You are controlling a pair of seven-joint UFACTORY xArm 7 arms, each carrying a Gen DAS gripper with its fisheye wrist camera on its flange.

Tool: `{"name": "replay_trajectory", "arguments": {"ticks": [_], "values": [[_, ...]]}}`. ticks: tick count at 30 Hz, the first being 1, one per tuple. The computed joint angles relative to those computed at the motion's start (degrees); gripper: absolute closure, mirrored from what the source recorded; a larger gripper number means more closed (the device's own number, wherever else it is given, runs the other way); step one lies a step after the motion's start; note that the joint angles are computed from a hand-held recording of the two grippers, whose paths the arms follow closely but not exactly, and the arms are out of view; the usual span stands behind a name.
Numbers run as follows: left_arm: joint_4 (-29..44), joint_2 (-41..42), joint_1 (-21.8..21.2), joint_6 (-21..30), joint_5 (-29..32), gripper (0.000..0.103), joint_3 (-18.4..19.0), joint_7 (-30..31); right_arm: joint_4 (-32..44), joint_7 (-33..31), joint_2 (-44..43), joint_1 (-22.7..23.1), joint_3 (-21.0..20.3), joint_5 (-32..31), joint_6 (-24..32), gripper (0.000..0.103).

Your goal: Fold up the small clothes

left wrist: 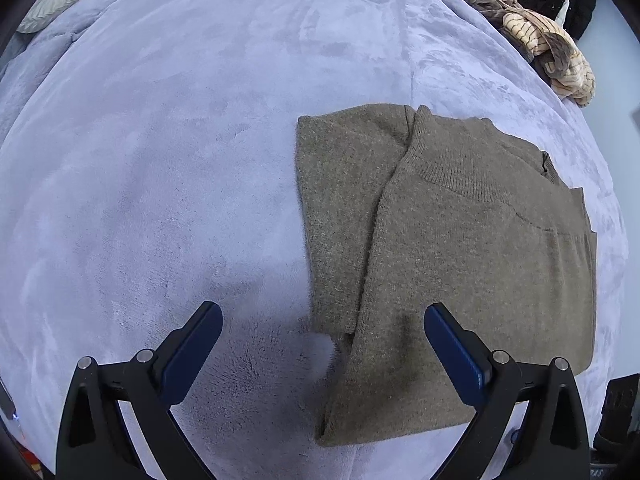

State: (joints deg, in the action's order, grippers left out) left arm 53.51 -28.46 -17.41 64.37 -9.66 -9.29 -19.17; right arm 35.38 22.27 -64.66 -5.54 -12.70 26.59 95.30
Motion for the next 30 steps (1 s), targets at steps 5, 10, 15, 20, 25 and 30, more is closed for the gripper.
{"name": "replay_trajectory", "arguments": {"ticks": [5, 10, 15, 20, 25, 30], "values": [[-0.4, 0.3, 0.0, 0.5, 0.1, 0.002, -0.1, -0.7, -1.4, 0.7, -0.5, -0.1, 0.3, 1.2, -1.1, 0.036], [-1.7, 0.4, -0.3, 0.7, -3.2, 0.002, 1.5, -0.5, -3.5, 2.0, -1.4, -0.1, 0.7, 3.5, -3.7, 0.036], [-4.5, -1.7, -0.1, -1.9, -8.0, 0.002, 4.1, 1.0, -6.9, 4.8, -2.7, 0.2, 1.9, 7.2, -8.8, 0.035], [-5.9, -2.0, -0.6, -3.6, -16.2, 0.002, 7.8, 5.8, -11.9, 7.2, -4.0, 2.3, 3.5, 12.2, -16.8, 0.032], [-6.4, -0.8, -1.1, -2.7, -22.1, 0.002, 8.8, 9.8, -16.8, 10.1, -5.4, 5.5, 6.0, 18.6, -29.3, 0.03], [-5.8, 1.4, -1.0, -2.4, -27.7, 0.001, 9.6, 12.1, -19.1, 9.1, -2.7, 12.0, 4.7, 26.7, -42.1, 0.094]]}}
